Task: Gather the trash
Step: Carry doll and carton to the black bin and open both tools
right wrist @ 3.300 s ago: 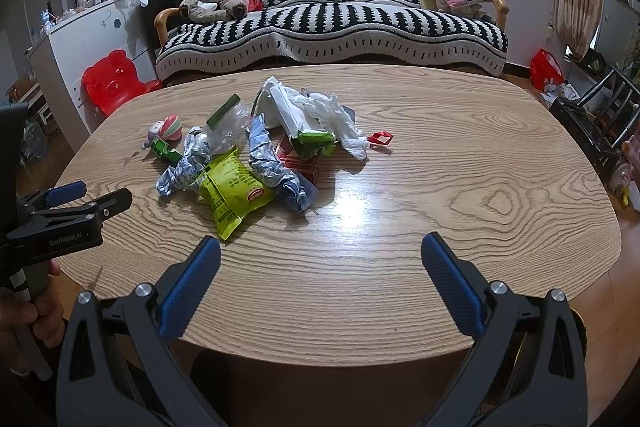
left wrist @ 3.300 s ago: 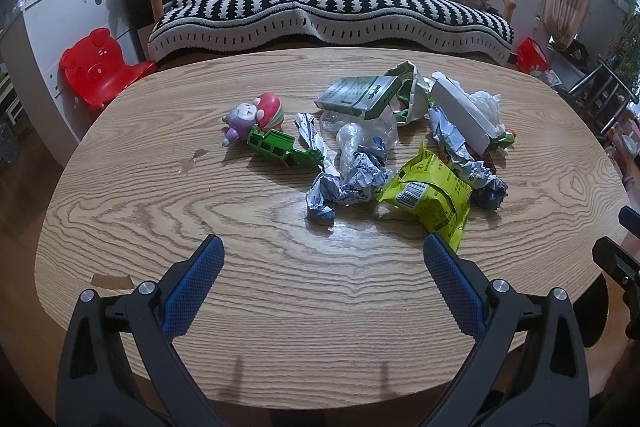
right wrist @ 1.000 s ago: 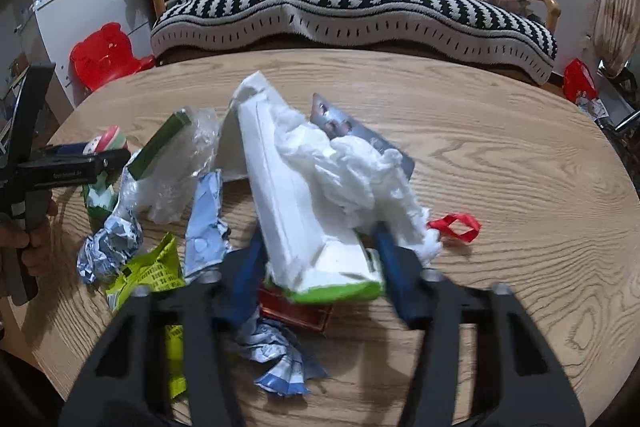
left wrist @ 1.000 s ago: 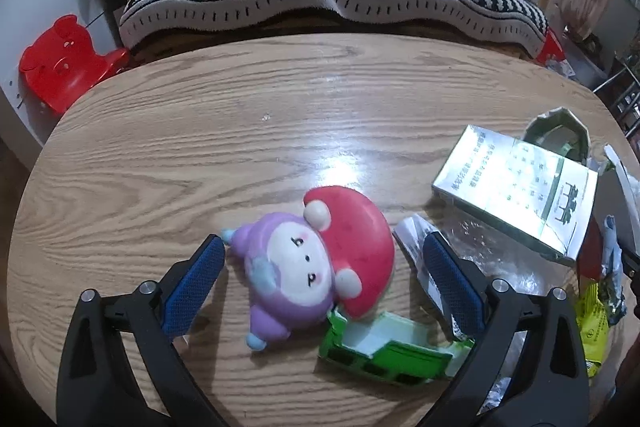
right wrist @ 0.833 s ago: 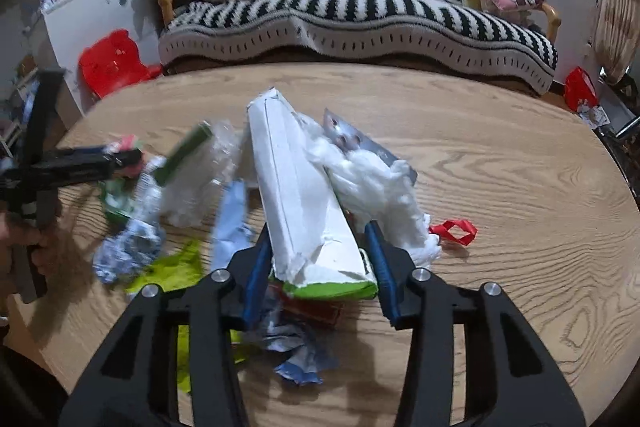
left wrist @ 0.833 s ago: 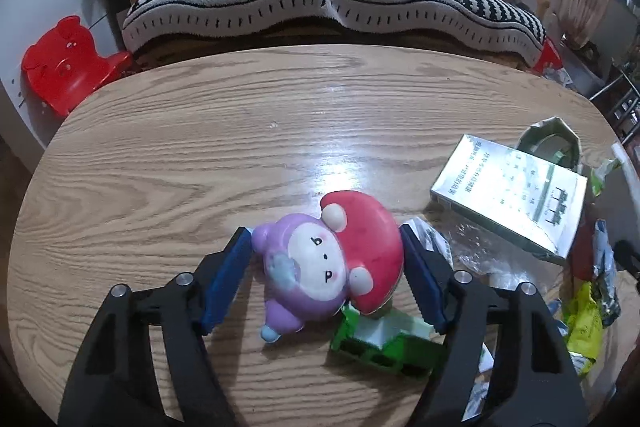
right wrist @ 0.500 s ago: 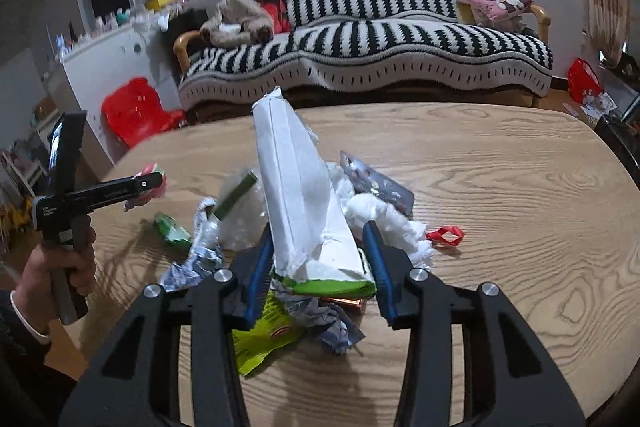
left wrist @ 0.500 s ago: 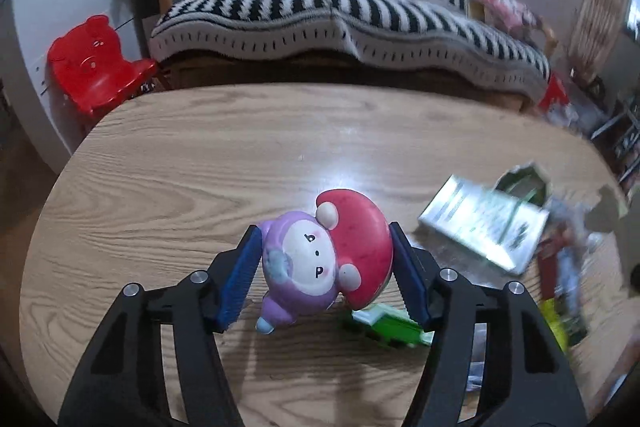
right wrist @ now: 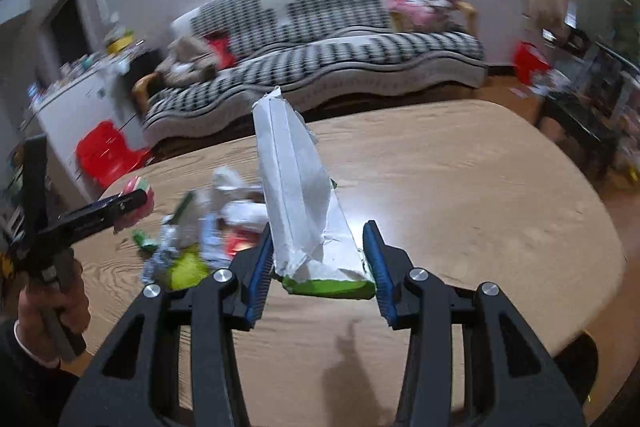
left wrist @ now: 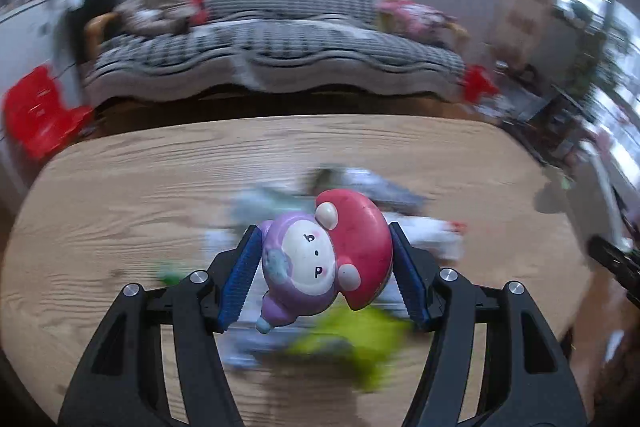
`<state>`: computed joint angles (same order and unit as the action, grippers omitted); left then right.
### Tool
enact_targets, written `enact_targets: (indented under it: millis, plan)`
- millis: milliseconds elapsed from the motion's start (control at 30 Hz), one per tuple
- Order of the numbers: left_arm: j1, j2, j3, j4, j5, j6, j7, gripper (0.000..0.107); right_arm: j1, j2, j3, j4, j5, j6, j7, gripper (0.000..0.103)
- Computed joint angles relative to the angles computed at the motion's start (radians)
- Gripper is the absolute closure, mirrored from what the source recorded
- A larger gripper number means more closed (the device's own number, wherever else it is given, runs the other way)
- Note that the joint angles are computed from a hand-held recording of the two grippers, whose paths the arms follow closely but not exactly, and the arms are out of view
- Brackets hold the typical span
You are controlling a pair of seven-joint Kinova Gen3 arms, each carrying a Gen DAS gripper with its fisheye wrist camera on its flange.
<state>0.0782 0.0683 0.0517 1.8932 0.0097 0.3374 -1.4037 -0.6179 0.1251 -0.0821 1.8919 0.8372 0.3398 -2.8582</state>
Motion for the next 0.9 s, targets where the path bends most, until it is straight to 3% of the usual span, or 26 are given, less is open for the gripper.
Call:
enact_targets:
  millis: [133, 233, 367, 533, 600, 767, 833, 900]
  plan:
    - [0.090, 0.033, 0.095, -0.038, 0.054, -0.018, -0.060, 0.045, 0.073, -0.131, 0.005, 0.136, 0.029, 0.071, -0.079, 0.059]
    - [0.159, 0.081, 0.168, -0.073, 0.109, -0.034, -0.132, 0.045, 0.166, -0.234, 0.023, 0.240, -0.045, 0.097, -0.048, 0.059]
    - [0.274, 0.184, 0.244, -0.157, 0.134, -0.024, -0.190, 0.045, 0.174, -0.330, 0.200, 0.340, -0.206, 0.163, 0.106, 0.059]
    - [0.373, 0.361, 0.319, -0.298, 0.178, 0.028, -0.269, 0.045, 0.166, -0.349, 0.431, 0.429, -0.383, 0.167, 0.310, 0.059]
    - [0.426, 0.419, 0.308, -0.342, 0.174, 0.034, -0.276, 0.045, 0.183, -0.332, 0.524, 0.480, -0.465, 0.114, 0.391, 0.059]
    - [0.531, 0.575, 0.275, -0.505, 0.162, 0.158, -0.275, 0.045, 0.128, -0.315, 0.743, 0.529, -0.640, 0.067, 0.594, 0.058]
    - [0.551, 0.630, 0.262, -0.570, 0.153, 0.196, -0.282, 0.045, 0.145, -0.310, 0.756, 0.519, -0.706, 0.078, 0.676, 0.058]
    - [0.559, 0.669, 0.253, -0.613, 0.155, 0.224, -0.287, 0.045, 0.228, -0.300, 0.705, 0.519, -0.782, 0.077, 0.757, 0.058]
